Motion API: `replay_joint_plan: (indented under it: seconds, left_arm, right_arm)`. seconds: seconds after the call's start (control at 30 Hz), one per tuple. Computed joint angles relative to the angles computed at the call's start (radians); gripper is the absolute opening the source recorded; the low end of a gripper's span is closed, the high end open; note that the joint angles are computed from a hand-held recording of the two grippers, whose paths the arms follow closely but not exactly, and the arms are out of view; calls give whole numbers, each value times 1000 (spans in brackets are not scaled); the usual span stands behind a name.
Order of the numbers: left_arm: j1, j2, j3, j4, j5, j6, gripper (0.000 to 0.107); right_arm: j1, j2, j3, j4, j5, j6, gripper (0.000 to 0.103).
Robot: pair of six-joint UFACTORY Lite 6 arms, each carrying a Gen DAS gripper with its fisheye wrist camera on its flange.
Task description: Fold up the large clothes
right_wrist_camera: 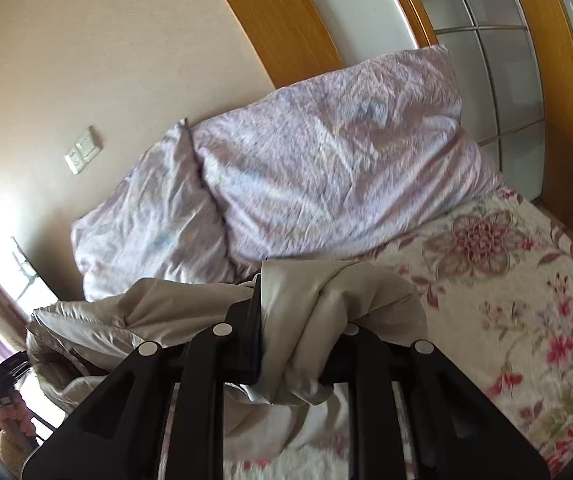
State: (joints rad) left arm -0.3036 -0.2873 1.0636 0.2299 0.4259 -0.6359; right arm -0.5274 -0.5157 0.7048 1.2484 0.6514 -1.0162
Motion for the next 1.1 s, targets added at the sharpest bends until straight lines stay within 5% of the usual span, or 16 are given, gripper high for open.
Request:
replay_joint_plan:
  seconds: [0.13,0.27,0.43,0.53,0.57,0.67,0.73,0.93,1.1]
  left_arm:
    - [12,256,202,116,-23,-102,14]
    - [31,480,382,186,-35,-166,14]
    - [45,743,617,217,-25,-204,14]
    - [48,894,769,197,7,-188,20]
    - [52,936,810,171,8,-173,30]
    - [63,971,837,155,-27,-189,65]
    - [51,946,814,310,-42,-328,87]
    - [-30,771,651,640,-41,-543,96]
    - [-142,676,521,864,0,-703,99]
  right_arm:
    - [208,183,98,83,-289,-28,19]
    - [288,415,225,340,-418,-239,19]
    - [315,699,429,445,-447,-267,20]
    - [318,848,559,313,-437,-96,30]
    - [318,869,576,285,-429,-57,33]
    - [291,914,620,320,-362,-51,43]
    - [264,905,617,390,-306,-97,50]
    - [234,702,441,856,-264,-560,86]
    - [391,583,336,1037,-414,-990,86]
